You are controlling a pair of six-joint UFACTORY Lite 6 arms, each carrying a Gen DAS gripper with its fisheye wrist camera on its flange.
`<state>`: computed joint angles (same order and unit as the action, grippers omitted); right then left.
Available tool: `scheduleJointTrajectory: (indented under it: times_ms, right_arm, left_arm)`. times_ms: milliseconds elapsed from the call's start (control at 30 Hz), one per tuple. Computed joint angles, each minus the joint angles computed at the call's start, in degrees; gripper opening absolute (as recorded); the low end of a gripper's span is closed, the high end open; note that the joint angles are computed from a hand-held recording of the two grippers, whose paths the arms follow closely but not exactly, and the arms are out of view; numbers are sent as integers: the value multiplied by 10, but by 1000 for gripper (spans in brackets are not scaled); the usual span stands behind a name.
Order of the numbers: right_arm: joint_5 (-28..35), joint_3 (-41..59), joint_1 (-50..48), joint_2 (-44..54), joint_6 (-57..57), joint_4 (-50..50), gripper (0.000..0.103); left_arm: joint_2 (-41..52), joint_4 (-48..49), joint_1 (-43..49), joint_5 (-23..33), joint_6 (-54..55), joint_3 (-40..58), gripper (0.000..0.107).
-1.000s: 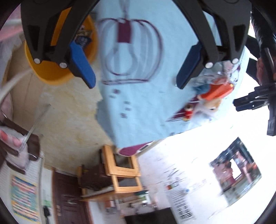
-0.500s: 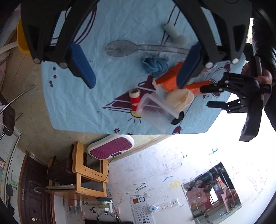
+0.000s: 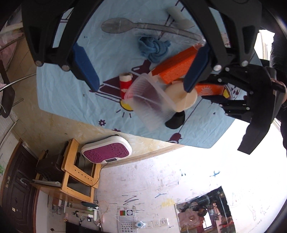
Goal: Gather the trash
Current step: 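Grasp the orange box with the left gripper while the right grasps the clear plastic tray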
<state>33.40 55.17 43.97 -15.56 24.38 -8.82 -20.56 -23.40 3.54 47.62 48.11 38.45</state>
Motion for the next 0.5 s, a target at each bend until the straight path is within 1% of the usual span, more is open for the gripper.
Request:
scheduleJointTrajectory:
  times_ms: [33,100,133,167,200,233,300,333,400,500]
  right_arm:
    - [-6,7,6,11,-9,1,91]
    - [-15,13,18,26,-20,-8,91]
    - [-15,20,27,36,-14,-24,89]
    - [-14,26,36,46,-2,-44,86]
    - [-14,30,40,55,-6,-45,77]
    - [-15,37,39,66,-20,-36,71]
    - [-14,44,50,81,-9,-54,68]
    - [-13,51,56,89,-6,-63,64]
    - [-11,62,70,106,9,-84,60]
    - [0,95,87,140,16,-106,60]
  left_arm:
    - [-4,-1,5,1,5,-5,35]
    - [-10,-15,29,12,27,-10,26]
    - [-15,-19,42,18,37,-12,25]
    - [-22,-23,54,24,47,-14,23]
    - [-26,-31,75,37,67,-14,22]
    - [-29,-36,89,49,79,-13,21]
    - [-44,-35,111,59,93,-16,20]
    - [-47,-39,124,69,102,-16,20]
    - [-58,-44,150,89,123,-18,20]
    - [-60,-53,189,125,159,-18,20]
